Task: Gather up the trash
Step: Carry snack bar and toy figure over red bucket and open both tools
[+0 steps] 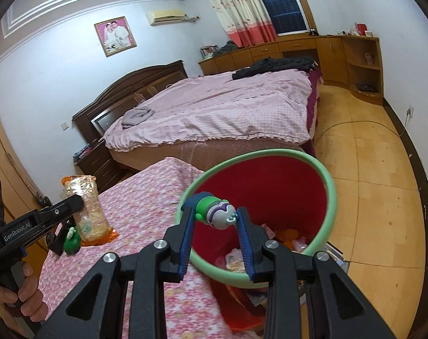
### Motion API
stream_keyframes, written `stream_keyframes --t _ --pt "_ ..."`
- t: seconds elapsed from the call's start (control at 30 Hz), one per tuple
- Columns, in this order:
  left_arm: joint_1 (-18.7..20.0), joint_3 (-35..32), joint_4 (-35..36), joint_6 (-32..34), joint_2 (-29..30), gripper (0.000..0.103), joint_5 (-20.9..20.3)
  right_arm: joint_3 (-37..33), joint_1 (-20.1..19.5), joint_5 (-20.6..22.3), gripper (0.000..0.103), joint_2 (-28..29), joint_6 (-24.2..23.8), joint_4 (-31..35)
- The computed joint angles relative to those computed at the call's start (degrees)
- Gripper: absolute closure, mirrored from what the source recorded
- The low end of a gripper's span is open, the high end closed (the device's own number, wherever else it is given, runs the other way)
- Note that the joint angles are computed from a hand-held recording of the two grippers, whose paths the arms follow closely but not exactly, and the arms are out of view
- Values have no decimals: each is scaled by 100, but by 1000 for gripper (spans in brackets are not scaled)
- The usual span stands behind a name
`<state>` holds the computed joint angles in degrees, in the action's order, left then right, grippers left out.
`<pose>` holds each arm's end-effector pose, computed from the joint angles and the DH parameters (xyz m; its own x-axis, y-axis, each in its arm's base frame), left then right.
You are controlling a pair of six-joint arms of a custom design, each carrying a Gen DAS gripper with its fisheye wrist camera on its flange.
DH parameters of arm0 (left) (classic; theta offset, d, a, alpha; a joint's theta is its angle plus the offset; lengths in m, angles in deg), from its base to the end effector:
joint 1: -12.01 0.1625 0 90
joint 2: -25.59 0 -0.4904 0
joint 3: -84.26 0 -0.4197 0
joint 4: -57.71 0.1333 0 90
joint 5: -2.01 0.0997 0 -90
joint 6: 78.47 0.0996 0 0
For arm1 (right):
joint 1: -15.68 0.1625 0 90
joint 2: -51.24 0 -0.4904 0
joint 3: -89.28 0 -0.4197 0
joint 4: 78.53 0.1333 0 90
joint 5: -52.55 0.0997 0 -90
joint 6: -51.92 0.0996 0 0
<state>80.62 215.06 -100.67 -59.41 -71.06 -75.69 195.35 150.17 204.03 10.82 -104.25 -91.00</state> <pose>-0.0121 -0.4546 0.3896 -0.8027 0.4827 -0.3502 0.5964 0.6477 -0.4742 0.3796 -0.3211 0.0003 -0.8758 0.2683 0.4013 -0.2265 0.5058 -0.8324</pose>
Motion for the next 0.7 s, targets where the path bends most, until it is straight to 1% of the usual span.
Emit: stream_keyframes --t 0.13,0.27,0.47,0.7 --pt "-100 46 -64 -37 327 80 -71 181 -183 -73 70 -108 65 -70" --pt "-182 72 -132 -23 652 80 -44 397 -396 -208 70 -237 119 -198" --pt "-168 27 -94 -16 1111 80 -49 552 -659 -337 70 -341 62 -333" --pt "-241 24 -13 -7 1377 80 171 660 -872 -524 68 -441 74 -325"
